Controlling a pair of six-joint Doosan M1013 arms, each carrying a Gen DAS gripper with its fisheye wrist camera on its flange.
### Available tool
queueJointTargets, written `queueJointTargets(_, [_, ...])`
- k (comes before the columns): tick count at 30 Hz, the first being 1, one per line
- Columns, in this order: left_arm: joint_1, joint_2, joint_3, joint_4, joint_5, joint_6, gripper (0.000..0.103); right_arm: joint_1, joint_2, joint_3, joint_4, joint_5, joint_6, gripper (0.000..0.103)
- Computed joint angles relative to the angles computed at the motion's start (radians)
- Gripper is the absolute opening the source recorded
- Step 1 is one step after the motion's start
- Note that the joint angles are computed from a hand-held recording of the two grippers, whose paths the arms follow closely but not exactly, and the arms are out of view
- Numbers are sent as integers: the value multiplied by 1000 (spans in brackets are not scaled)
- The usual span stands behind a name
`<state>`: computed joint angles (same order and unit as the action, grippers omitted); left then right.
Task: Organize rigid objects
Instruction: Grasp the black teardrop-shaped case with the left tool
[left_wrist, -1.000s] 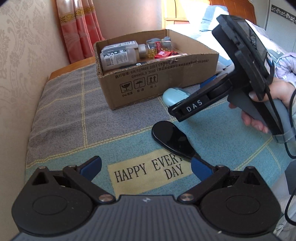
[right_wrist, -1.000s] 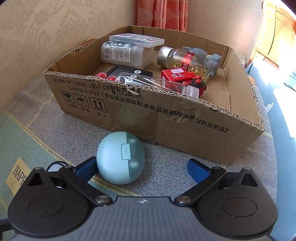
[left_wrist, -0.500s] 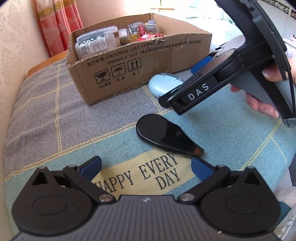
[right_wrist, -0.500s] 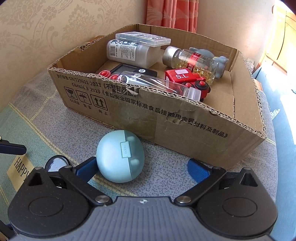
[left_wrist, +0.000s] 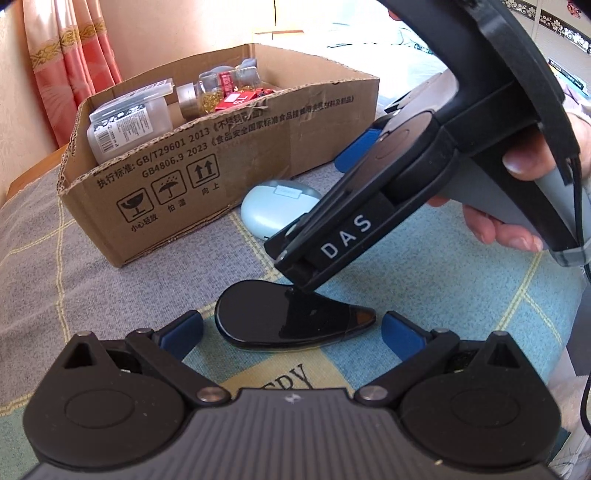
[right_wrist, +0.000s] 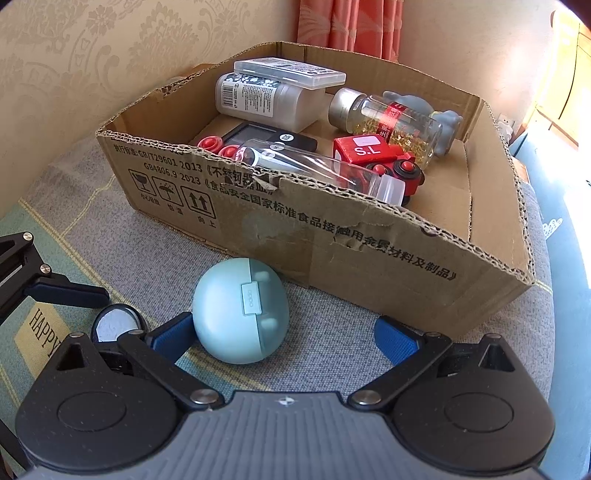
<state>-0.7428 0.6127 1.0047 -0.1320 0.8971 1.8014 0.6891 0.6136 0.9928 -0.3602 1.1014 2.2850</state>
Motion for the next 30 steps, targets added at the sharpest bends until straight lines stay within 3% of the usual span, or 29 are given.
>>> queueJointTargets(3, [-1, 2, -2, -1, -13, -11, 99, 0, -1, 2, -2, -2, 1, 103])
queueJointTargets(5, [0, -5, 10, -12, -31, 6, 89, 1, -2, 4, -5, -6, 3, 103])
queueJointTargets(10, [1, -11, 18, 17, -28, -39, 90, 3, -7, 16, -16, -20, 12, 103])
queueJointTargets(20, [23, -65, 96, 208, -39, -365, 90, 22, -19, 48, -94, -54, 106, 103])
queueJointTargets(30, [26, -68, 104, 218, -61, -383, 90, 23, -8, 38, -47, -125, -27, 103])
